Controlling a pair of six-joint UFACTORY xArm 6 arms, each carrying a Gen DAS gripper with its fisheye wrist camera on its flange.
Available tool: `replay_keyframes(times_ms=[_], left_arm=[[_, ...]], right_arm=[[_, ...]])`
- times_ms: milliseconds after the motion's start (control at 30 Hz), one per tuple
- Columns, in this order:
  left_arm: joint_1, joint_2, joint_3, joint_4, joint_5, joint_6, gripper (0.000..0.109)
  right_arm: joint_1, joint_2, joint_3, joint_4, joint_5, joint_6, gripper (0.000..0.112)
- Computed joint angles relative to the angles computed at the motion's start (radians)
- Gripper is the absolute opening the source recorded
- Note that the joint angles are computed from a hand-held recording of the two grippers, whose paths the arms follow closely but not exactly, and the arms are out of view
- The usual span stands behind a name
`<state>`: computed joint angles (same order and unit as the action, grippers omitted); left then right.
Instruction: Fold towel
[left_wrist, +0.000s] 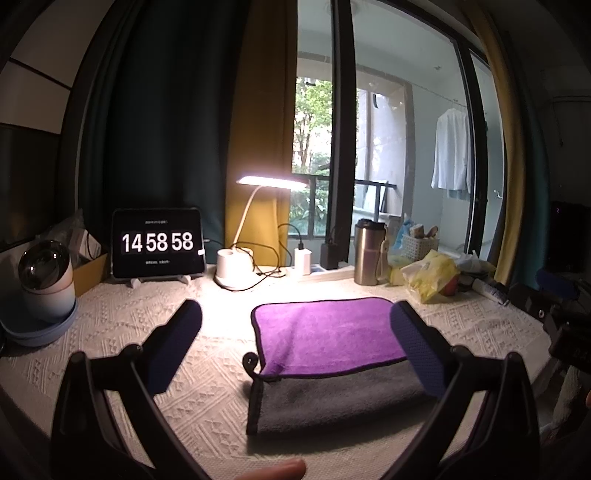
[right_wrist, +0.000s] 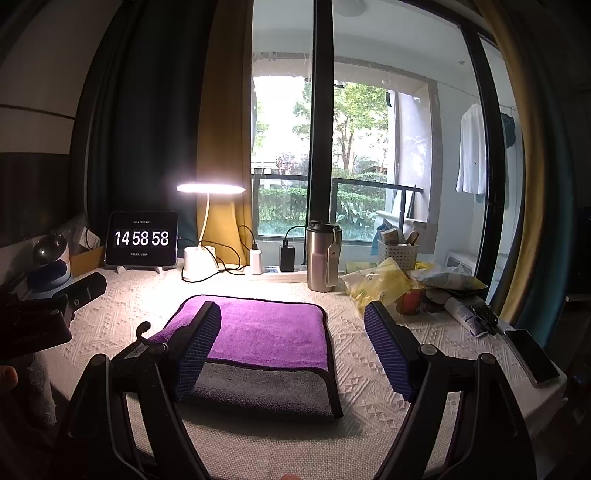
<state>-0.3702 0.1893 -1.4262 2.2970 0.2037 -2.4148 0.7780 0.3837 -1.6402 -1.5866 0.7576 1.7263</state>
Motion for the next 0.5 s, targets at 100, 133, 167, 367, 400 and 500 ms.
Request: replay_keyframes(times_ms=[100,133,167,367,400,500], left_arm=[[-0.004,-0.003,0.005,-0.009,0.005,0.008,0.103],[-0.006,-0.003,0.007,-0.007,0.009,0.006,0.103],[-0.006,-0.003,0.007,0.0,0.009,-0.001,0.103],[-0.008,-0.003,0.008,0.004,0.01,-0.003,0.103],[-0.008,-0.001,0.006,0.002,0.009,0.001,0.103],[-0.01,-0.003,0.008,-0.001,0.012,0.002,0.103]], right_arm=[[0.0,0.001,-0.001,0.005,-0.001,-0.004,0.083],[-0.001,-0.001,0.002,0.005,-0.001,-0.002,0.083],[-0.002,-0.003,0.005,0.004,-0.001,0.001,0.083],[-0.003,-0.008,0.014,0.0,-0.001,0.008,0.083],[-0.003,-0.008,0.014,0.0,-0.001,0.008,0.083],[-0.005,-0.01,0.015,0.002,-0.002,0.007,0.083]])
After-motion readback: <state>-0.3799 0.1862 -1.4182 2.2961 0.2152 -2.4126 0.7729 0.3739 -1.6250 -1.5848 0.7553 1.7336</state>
